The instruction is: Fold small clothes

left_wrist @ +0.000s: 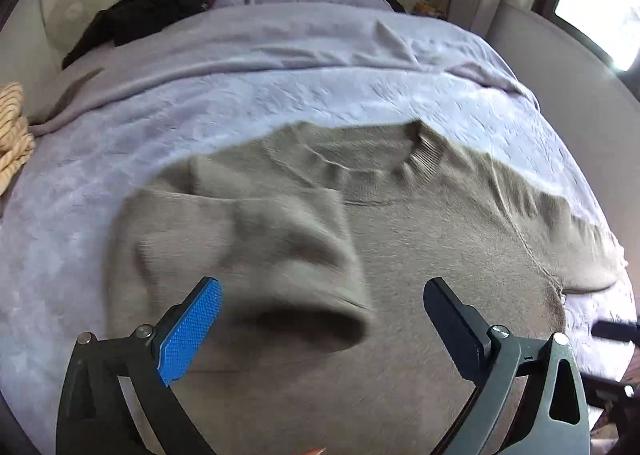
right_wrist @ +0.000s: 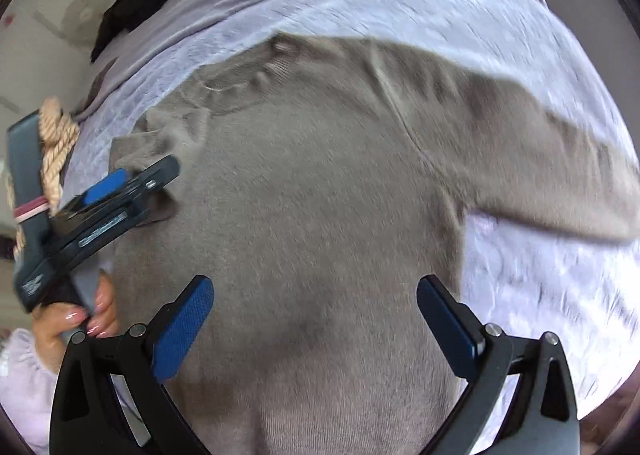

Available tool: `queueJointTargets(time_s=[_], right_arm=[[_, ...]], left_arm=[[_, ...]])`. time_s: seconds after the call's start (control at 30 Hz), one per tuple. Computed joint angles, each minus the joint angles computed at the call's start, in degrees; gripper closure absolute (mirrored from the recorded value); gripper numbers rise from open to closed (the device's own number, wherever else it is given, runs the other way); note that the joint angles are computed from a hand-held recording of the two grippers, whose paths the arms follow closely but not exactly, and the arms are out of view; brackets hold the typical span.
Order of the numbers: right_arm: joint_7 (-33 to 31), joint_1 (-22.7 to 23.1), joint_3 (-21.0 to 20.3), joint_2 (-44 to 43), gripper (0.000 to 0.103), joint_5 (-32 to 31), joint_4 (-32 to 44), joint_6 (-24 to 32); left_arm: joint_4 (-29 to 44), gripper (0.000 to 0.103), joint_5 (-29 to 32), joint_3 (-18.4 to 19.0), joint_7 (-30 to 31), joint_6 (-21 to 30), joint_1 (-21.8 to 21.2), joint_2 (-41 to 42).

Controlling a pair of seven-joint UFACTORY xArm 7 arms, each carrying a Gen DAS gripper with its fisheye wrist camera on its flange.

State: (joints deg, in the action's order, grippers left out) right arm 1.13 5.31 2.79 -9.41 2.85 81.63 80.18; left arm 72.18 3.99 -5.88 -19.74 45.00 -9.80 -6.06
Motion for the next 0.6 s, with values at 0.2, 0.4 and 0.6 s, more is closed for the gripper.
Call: queueJointTargets(time_s=[0.2, 0.4, 0.6], right_arm=[[-13.34, 6.75, 5.55, 6.22, 0.001, -7.0, 3.6, -9.9], [-19.7, 15.24, 9.0, 13.77, 0.008, -23.64, 0.12, -21.73], [-18.41, 18.95, 6.84, 19.2, 0.093, -34.35, 0.33, -21.8]], left_arm=[[-4.49, 0.002, 1.09, 4.73, -4.38, 3.72, 7.14, -4.7], [-6.09, 0.002, 5.37, 5.95, -8.43, 7.92, 11.74, -3.09], [-6.19, 0.002, 3.88, 6.45, -6.42, 6.67, 12.41, -1.94]])
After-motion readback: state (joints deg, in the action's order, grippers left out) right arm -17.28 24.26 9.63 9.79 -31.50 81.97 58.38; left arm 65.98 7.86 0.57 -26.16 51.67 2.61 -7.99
